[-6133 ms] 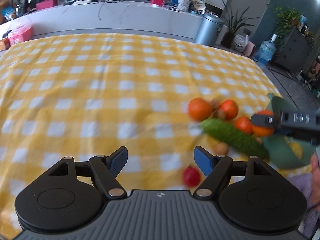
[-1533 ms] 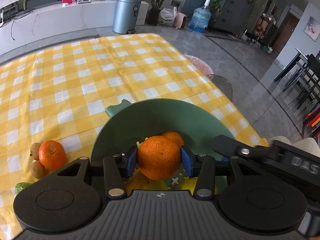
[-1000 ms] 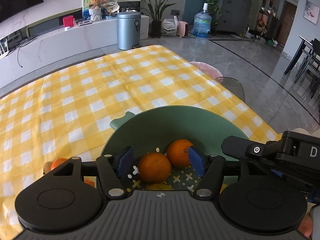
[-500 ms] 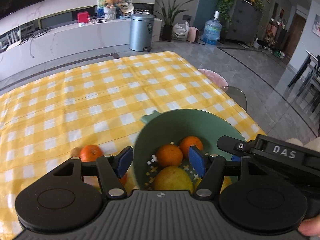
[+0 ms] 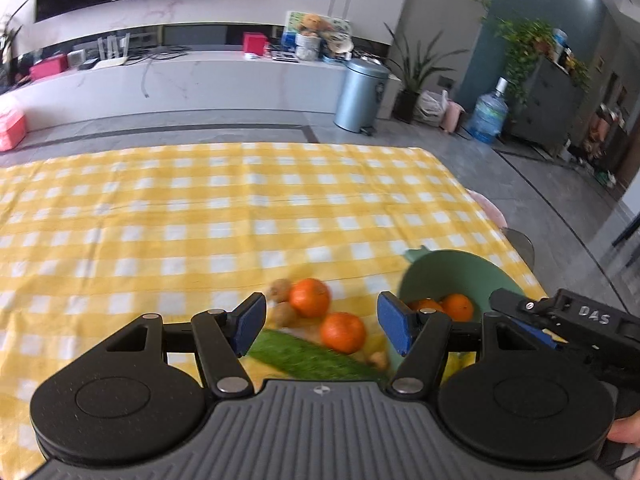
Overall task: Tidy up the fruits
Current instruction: 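Move both tools back over the table toward the remaining fruit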
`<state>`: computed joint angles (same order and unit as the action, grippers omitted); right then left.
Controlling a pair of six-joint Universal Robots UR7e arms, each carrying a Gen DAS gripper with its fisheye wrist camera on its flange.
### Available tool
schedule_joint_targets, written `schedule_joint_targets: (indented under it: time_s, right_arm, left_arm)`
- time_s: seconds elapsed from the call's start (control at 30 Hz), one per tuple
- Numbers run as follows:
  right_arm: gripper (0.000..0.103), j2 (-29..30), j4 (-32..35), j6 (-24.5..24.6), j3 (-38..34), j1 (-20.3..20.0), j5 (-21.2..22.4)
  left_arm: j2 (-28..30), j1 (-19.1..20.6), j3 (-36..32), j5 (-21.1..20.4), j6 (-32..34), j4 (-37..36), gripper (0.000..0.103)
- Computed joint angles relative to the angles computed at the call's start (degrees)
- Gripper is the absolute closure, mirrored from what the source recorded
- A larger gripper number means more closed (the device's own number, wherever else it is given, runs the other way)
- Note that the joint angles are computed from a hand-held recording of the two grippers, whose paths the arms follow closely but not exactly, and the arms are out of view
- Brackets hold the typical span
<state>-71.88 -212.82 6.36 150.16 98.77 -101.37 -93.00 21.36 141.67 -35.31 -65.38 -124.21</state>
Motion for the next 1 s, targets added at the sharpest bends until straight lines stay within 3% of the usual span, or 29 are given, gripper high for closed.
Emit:
schedule_joint_targets:
  time_s: [0.13,0.37,0.47,0.57,0.63,0.7,0.83,0.9,1.0]
  right_arm:
    - [0.052,-0.18,5.64,-1.15,-1.67,3.84,1.65]
    - [0.053,0.48,20.91,-0.50,-6.69,9.96,0.46]
    - [0.053,3.08,21.80,2.11,-8.55,11.52,-1.24]
    - [0.055,6.92,21.97,5.57,-10.61,13.07,-3.81]
    - [0.057,10.32,17.78,9.42,-10.92,14.14,-5.69]
    - [0.057,14.02,14.91,11.72,-12.08,15.86,-9.51]
    - [0.056,21.93,10.34,16.36,-15.35,20.23,-22.76]
    - [0.053,26.49,4.11,19.24,-15.97,21.32,-26.78]
    - [0.053,32.00,3.02,17.87,-19.33,23.86,-34.75]
  left_arm:
    - [-4.80,0.21,1.20,0.20,-3.95,3.94,0.028]
    - [-10.62,2.73,5.35,0.17,-3.99,-1.17,0.028]
    - [-12.47,2.88,7.36,1.26,-3.83,-1.76,0.028]
    - [-12.30,4.43,8.78,1.65,1.24,-4.60,0.028]
    - [-12.45,5.73,9.58,2.22,1.91,-5.57,0.028]
    - [-13.07,7.17,10.11,2.05,1.57,-6.42,0.028]
    - [-15.23,7.76,10.62,3.46,-1.73,-3.73,0.028]
    - [-15.70,7.81,10.73,4.46,-2.65,-2.68,0.028]
    - [-15.64,8.36,11.08,4.63,-3.62,-2.72,0.028]
